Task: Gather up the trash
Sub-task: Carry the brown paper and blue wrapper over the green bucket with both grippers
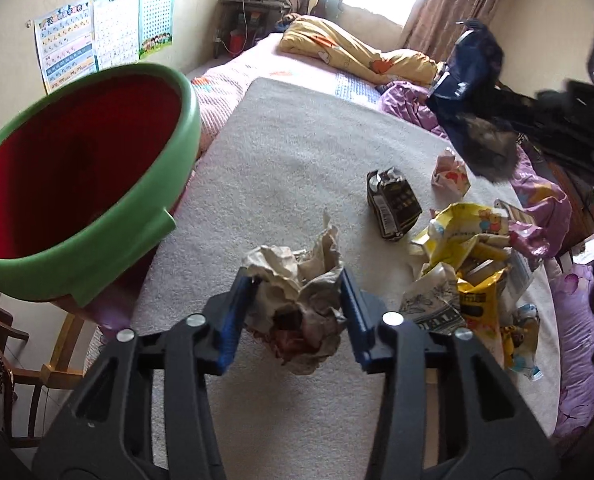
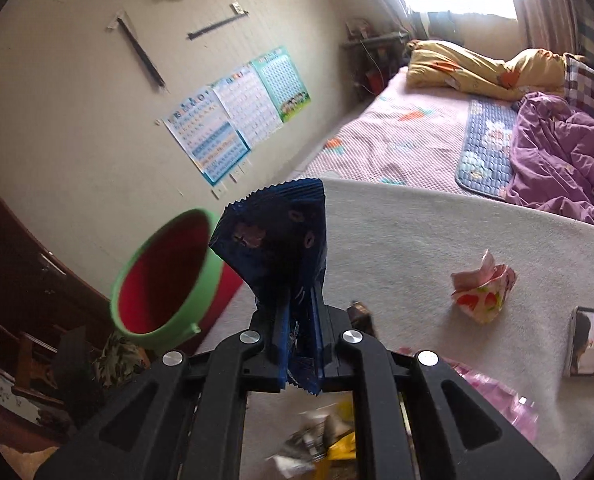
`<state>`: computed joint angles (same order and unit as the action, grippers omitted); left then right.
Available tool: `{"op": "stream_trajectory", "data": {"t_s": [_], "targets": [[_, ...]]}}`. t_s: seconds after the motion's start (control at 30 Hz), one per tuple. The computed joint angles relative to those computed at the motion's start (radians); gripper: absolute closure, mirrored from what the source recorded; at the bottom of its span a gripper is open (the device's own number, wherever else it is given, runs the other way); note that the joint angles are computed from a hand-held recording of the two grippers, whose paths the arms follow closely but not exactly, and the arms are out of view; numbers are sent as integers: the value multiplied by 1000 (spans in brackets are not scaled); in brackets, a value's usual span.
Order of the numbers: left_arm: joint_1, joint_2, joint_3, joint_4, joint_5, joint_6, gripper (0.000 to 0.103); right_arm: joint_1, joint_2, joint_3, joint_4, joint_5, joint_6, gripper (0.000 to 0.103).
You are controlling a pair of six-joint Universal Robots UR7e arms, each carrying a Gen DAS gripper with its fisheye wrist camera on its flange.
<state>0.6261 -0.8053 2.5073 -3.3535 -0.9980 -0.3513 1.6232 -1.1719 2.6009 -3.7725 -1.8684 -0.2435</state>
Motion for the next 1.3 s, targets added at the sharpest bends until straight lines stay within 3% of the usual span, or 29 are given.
{"op": "stream_trajectory", "data": {"t_s": [0.23, 0.8, 1.3], "targets": [[-35, -38, 30, -62, 37, 18, 64, 85, 67, 35, -112, -32, 47, 94], [-107, -110, 78, -112, 180, 15, 64, 133, 127, 37, -159, -39, 81, 94], [-74, -172, 102, -110, 201, 47, 64, 174, 218, -3, -166, -66, 115, 93]]}}
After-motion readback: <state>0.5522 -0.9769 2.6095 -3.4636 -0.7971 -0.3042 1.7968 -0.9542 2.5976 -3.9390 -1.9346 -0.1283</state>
